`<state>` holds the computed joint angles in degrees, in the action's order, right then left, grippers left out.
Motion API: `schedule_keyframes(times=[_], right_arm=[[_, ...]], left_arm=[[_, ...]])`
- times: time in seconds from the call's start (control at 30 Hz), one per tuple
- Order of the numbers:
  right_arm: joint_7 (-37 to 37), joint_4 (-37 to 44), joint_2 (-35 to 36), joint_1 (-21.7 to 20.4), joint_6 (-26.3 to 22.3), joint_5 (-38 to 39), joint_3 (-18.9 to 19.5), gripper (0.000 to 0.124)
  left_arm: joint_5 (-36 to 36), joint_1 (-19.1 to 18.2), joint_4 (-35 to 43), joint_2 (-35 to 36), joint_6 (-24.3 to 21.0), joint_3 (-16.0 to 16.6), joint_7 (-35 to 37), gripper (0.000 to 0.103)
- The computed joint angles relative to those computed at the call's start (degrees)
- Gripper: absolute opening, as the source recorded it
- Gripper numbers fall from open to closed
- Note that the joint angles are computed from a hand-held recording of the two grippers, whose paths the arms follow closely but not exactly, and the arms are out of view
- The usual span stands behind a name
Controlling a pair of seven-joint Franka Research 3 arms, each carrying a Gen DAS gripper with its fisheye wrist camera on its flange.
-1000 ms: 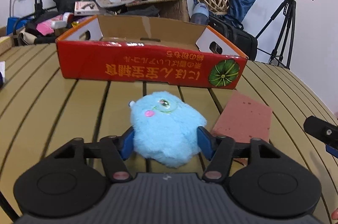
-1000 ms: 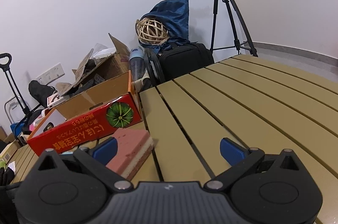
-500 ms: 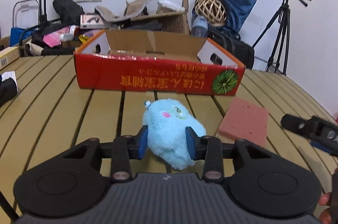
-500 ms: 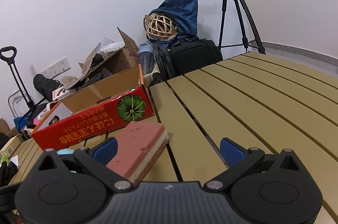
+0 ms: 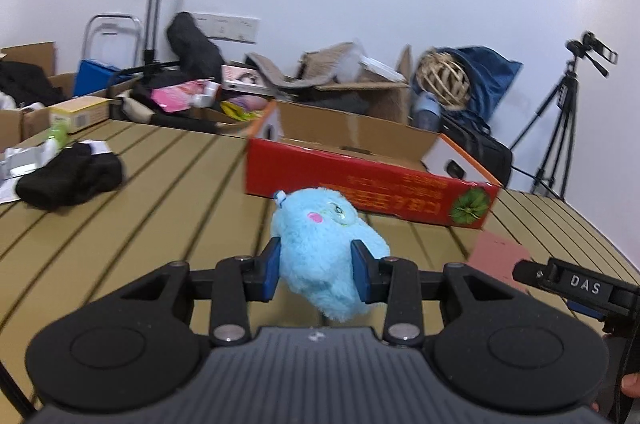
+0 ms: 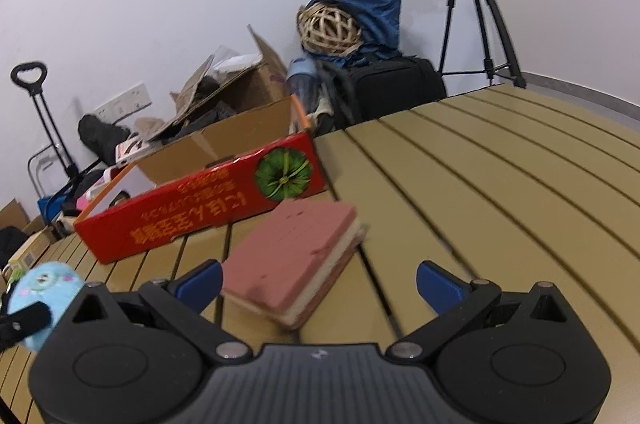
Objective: Collect trash
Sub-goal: 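Lift the plush toy with the left gripper while the right gripper closes on the pink sponge block, then carry the plush toy and pink sponge block down off the table toward the black bin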
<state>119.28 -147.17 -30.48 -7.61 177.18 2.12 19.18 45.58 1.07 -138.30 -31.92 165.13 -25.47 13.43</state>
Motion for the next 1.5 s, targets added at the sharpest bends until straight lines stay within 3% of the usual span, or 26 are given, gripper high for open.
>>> schedule_keyframes(times=[0.2,0.37,0.53,0.67,0.8,0.93,1.03,1.5], right_arm=[[1.07,3.40,1.64,-1.16,-2.05,-2.13,2.55,0.103],[7.35,9.60,4.05,-8.89,-10.00,-10.98,10.33,0.103],[11.70,13.00,7.51,-9.07,-13.35,-15.84,10.76,0.103],[14.97,16.06,10.29,-8.29,-18.06,-20.13,10.49,0.103],[17.05,17.08,12.26,-5.77,-19.41,-22.28,8.19,0.103],[20.34,17.22,12.71,-4.23,-19.42,-26.09,6.69,0.101],[21.74,17.52,12.98,-2.62,-19.67,-28.68,5.28,0.085],[26.34,12.40,7.17,5.37,-18.81,-34.87,-2.49,0.082]], left_arm=[[-2.77,-0.26,-1.84,-1.36,1.66,3.04,0.94,0.037],[-4.21,1.30,-2.55,-2.38,2.76,3.30,1.66,0.037],[-5.19,2.23,-3.08,-3.01,3.38,2.99,2.78,0.037],[-6.00,2.41,-3.53,-3.55,4.09,3.06,3.78,0.037],[-7.55,1.97,-3.90,-3.62,4.57,3.61,5.05,0.037],[-9.27,1.08,-4.17,-3.41,4.67,4.25,6.65,0.037],[-10.12,0.96,-4.25,-3.38,5.05,4.32,7.46,0.037],[-13.20,-0.10,-5.78,-5.33,5.79,4.00,9.84,0.037]])
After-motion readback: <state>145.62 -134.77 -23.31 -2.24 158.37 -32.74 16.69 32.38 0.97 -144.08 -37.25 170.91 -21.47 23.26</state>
